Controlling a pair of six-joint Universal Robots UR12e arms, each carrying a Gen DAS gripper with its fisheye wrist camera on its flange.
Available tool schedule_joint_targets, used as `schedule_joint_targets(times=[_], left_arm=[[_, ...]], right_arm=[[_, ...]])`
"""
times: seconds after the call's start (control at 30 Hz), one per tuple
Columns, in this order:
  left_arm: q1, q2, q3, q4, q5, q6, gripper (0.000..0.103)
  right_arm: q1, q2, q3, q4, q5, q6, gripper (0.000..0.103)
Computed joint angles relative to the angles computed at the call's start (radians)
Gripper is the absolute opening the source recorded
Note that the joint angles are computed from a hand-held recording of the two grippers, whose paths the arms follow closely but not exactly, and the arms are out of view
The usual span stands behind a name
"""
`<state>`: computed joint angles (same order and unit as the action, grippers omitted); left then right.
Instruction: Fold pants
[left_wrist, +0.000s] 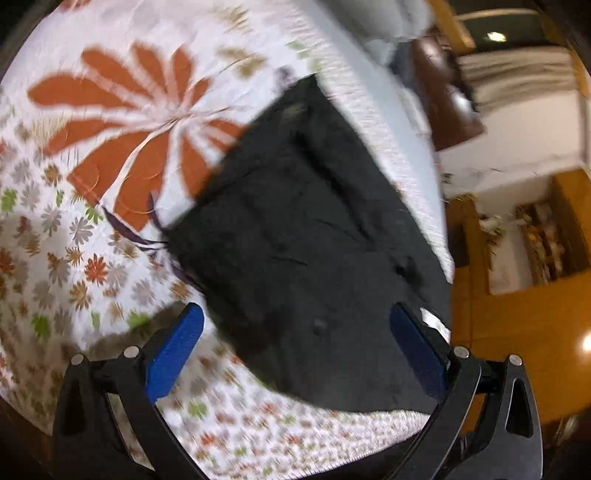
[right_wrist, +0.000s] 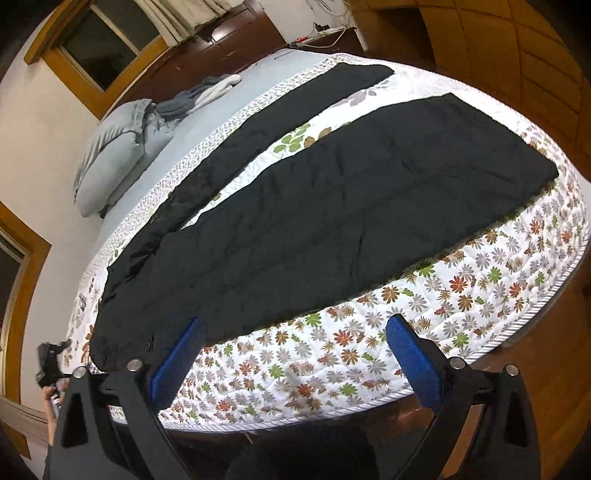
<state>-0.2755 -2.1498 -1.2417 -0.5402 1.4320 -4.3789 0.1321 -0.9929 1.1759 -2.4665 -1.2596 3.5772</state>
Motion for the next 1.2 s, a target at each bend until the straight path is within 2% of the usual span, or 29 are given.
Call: schedule_joint_targets(times=[0.07, 0.13, 0.2, 0.27, 0.3, 0.33, 0.37, 0.4, 0.43, 0.5, 0.53, 0.57, 0.7, 0.77, 0.83, 0.93, 0.97, 1.03, 1.07, 1.1, 1.13, 1.2], left_arm=[[0.002, -0.012, 0.009, -0.005, 0.005, -0.019, 0.100], [0.003, -0.022, 0.032, -0.040, 0.012, -0.006, 0.100], [-0.001, -0.033, 0.064, -0.087, 0.030, 0.014, 0.100], [-0.008, -0.047, 0.102, -0.123, 0.055, 0.066, 0.097], [-0.016, -0.053, 0.131, -0.179, 0.080, 0.089, 0.092], [-0.020, -0.061, 0.155, -0.233, 0.102, 0.104, 0.072], [-0.024, -0.069, 0.180, -0.290, 0.126, 0.109, 0.056], [-0.028, -0.073, 0.190, -0.318, 0.147, 0.103, 0.054], [-0.029, -0.071, 0.184, -0.309, 0.154, 0.099, 0.055], [-0.027, -0.068, 0.176, -0.289, 0.149, 0.102, 0.055], [-0.025, -0.068, 0.174, -0.279, 0.142, 0.104, 0.062], [-0.021, -0.055, 0.144, -0.235, 0.126, 0.106, 0.070], [-0.023, -0.062, 0.151, -0.224, 0.118, 0.117, 0.085], [-0.030, -0.076, 0.177, -0.244, 0.136, 0.129, 0.093], [-0.039, -0.094, 0.213, -0.287, 0.166, 0.133, 0.095], [-0.044, -0.097, 0.224, -0.305, 0.192, 0.123, 0.093], [-0.046, -0.093, 0.219, -0.305, 0.201, 0.110, 0.091], [-0.048, -0.089, 0.227, -0.355, 0.226, 0.086, 0.070], [-0.049, -0.086, 0.226, -0.368, 0.232, 0.078, 0.061], [-0.048, -0.082, 0.220, -0.373, 0.236, 0.067, 0.056], [-0.046, -0.074, 0.208, -0.369, 0.234, 0.055, 0.049], [-0.043, -0.069, 0.198, -0.370, 0.226, 0.052, 0.044]], right_arm=[[-0.011, 0.002, 0.008, -0.016, 0.027, 0.021, 0.100], [-0.029, -0.002, 0.023, -0.036, 0.045, 0.041, 0.100], [-0.045, -0.004, 0.034, -0.053, 0.065, 0.066, 0.099], [-0.067, -0.009, 0.053, -0.093, 0.091, 0.114, 0.099], [-0.079, -0.011, 0.063, -0.116, 0.104, 0.145, 0.091], [-0.093, -0.012, 0.070, -0.133, 0.117, 0.180, 0.085], [-0.108, -0.012, 0.079, -0.157, 0.129, 0.225, 0.073], [-0.119, -0.014, 0.089, -0.177, 0.127, 0.266, 0.060], [-0.132, -0.013, 0.098, -0.198, 0.131, 0.308, 0.057], [-0.156, -0.006, 0.110, -0.240, 0.171, 0.366, 0.059], [-0.168, -0.002, 0.116, -0.260, 0.182, 0.402, 0.062], [-0.173, 0.001, 0.116, -0.268, 0.173, 0.427, 0.072], [-0.194, 0.012, 0.125, -0.313, 0.150, 0.483, 0.072], [-0.203, 0.019, 0.130, -0.331, 0.137, 0.532, 0.072], [-0.214, 0.031, 0.138, -0.381, 0.154, 0.594, 0.072], [-0.225, 0.050, 0.137, -0.433, 0.178, 0.626, 0.072], [-0.229, 0.055, 0.136, -0.449, 0.187, 0.630, 0.071], [-0.236, 0.064, 0.132, -0.473, 0.204, 0.629, 0.066], [-0.240, 0.071, 0.128, -0.496, 0.222, 0.629, 0.057], [-0.247, 0.086, 0.109, -0.505, 0.239, 0.635, 0.046], [-0.247, 0.088, 0.105, -0.497, 0.239, 0.635, 0.045], [-0.243, 0.094, 0.094, -0.495, 0.241, 0.639, 0.040]])
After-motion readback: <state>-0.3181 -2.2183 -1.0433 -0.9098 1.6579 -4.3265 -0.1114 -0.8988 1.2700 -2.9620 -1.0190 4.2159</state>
